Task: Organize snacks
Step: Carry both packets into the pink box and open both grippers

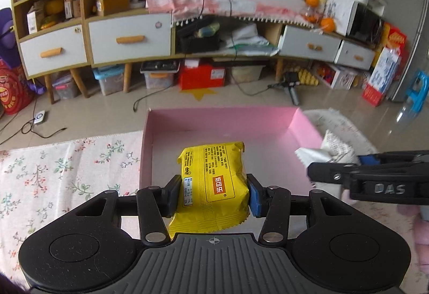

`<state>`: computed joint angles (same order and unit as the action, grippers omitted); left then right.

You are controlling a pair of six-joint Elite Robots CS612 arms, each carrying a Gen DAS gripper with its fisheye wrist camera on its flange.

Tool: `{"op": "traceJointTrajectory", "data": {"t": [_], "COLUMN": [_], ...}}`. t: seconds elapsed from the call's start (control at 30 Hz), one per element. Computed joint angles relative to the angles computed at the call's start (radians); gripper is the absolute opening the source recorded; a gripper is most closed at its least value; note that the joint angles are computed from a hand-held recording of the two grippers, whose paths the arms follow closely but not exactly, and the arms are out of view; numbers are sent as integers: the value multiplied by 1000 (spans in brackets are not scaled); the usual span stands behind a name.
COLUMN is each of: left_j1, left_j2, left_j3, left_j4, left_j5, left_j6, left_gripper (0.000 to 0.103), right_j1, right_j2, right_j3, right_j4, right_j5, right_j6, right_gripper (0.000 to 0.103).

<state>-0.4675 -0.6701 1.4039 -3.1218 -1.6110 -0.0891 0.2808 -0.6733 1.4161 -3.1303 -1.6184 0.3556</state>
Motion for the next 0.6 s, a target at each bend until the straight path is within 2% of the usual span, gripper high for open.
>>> {"op": "traceJointTrajectory", "data": {"t": [0.2, 0.6], "left_j1": [-8, -11], "left_j2": [23, 20], "left_j3": [-25, -19], "left_j4": [60, 119], "left_j5": [72, 95], "left_j6": [37, 43], "left_gripper": [47, 47], "right_j1": [-4, -6], "right_j2": [17, 22], "right_j3": [-22, -33], "right_j4": [28, 50], "right_j5": [8, 25], "right_j6": [7, 2], "right_gripper": [46, 47]}}
